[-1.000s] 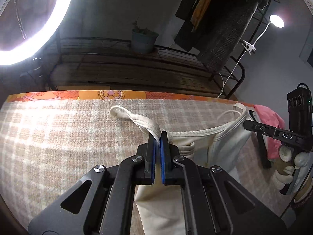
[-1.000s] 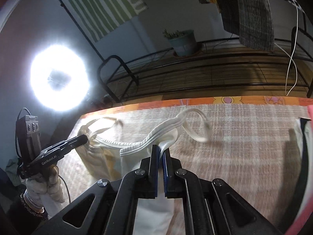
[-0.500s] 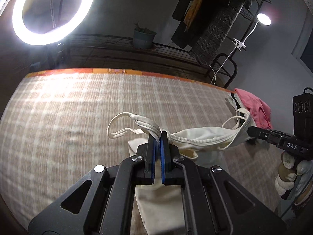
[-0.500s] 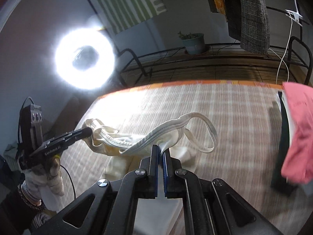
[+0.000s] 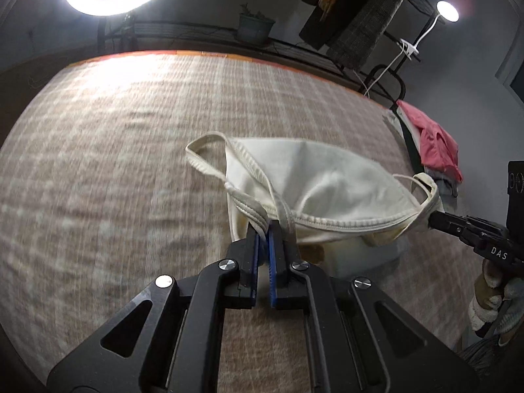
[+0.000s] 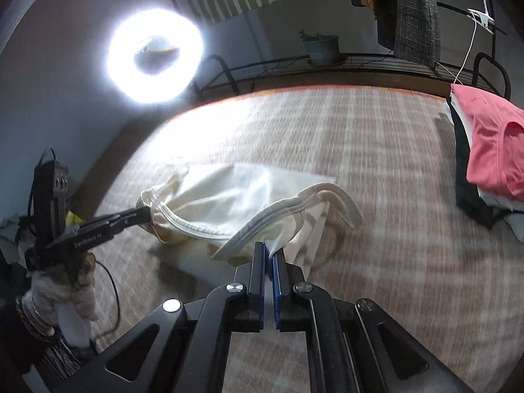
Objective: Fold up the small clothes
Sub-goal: 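Fold the strap end over the hem and open the right gripper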
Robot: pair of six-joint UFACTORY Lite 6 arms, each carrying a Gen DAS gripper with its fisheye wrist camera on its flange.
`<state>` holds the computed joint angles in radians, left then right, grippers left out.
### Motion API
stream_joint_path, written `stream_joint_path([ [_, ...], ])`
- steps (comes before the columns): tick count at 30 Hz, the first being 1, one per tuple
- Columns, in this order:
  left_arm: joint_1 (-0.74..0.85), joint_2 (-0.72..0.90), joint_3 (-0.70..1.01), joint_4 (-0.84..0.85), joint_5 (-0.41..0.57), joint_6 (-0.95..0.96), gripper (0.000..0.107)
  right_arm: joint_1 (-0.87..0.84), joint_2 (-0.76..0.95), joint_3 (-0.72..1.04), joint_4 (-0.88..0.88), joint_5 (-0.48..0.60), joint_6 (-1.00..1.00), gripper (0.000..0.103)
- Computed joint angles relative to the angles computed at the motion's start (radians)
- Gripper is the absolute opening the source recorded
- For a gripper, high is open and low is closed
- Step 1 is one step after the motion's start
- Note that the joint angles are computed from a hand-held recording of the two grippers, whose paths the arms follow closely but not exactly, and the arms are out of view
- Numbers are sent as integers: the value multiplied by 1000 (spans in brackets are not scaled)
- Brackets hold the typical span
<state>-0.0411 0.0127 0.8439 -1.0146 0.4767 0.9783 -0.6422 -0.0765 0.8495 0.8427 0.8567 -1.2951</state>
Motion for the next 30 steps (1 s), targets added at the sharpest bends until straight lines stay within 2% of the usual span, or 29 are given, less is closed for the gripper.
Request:
stream_joint_path([
  [3, 2, -45, -35, 85, 11, -58, 2, -4, -40, -49, -79, -17, 25, 9],
  [6, 29, -99, -56, 177, 82, -121, 2, -35, -77, -74, -146, -3, 53, 24],
  [11, 68, -232, -47, 211, 231, -136, 2, -118, -167, -64, -130, 164, 30, 25],
  [15, 47, -241, 37, 229, 265, -178, 2, -115, -204, -40, -60, 230, 30, 25],
  [17, 1, -182, 109, 276, 213, -219, 2, -79, -173, -14, -22, 223, 52, 25],
  [23, -94, 114, 329, 384, 130, -352, 2, 77, 26, 64, -13, 36, 139, 25],
  [27, -132, 262, 445, 460, 161, -406, 2, 121, 117, 101, -25, -26, 160, 25],
  [30, -132, 303, 443, 479, 203, -391, 2, 135, 151, 106, -62, -44, 165, 25],
])
